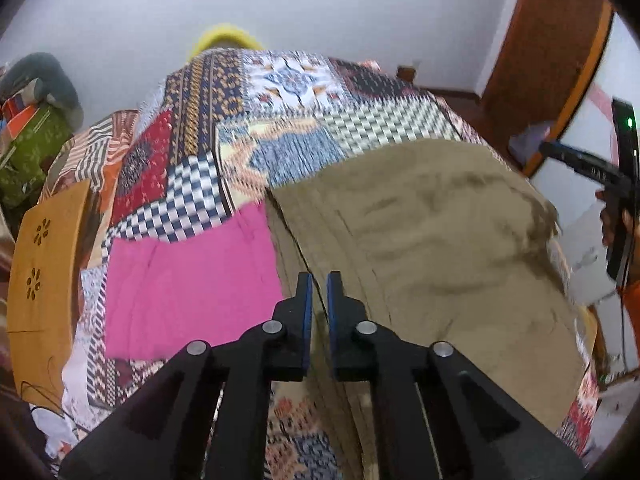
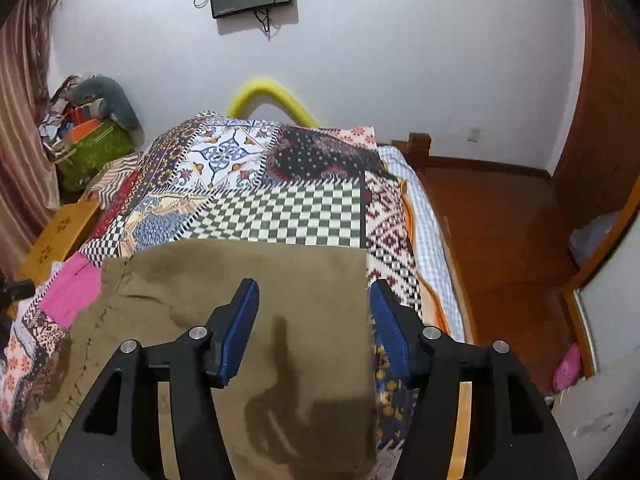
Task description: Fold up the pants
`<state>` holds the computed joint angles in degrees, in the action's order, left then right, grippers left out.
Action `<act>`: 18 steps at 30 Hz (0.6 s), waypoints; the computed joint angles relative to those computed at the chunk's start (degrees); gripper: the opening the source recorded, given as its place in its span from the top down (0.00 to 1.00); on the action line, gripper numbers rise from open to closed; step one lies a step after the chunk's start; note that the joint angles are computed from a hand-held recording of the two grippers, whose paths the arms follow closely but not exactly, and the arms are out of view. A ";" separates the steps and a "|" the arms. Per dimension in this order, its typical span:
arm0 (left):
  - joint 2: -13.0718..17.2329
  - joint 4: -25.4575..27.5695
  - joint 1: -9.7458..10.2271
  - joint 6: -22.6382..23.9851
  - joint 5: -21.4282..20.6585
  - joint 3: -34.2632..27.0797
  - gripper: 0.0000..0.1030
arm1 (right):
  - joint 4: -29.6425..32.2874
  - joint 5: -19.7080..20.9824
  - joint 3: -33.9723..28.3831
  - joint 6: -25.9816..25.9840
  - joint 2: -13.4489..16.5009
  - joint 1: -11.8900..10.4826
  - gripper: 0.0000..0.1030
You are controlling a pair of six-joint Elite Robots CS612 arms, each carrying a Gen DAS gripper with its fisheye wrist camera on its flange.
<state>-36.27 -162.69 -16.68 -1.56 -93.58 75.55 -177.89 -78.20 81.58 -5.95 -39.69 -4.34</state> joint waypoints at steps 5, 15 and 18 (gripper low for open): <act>-2.29 -1.13 -1.18 2.20 0.69 5.43 0.70 | -0.49 -0.58 5.74 -4.07 -2.69 -0.15 0.47; -5.61 -2.55 -1.60 -0.95 -1.96 14.52 0.42 | 0.04 -0.88 20.66 -7.29 -8.67 -1.46 0.47; -6.09 -2.15 -1.52 -2.21 -2.77 16.58 0.41 | 1.49 -1.98 23.62 -6.39 -9.10 -1.66 0.47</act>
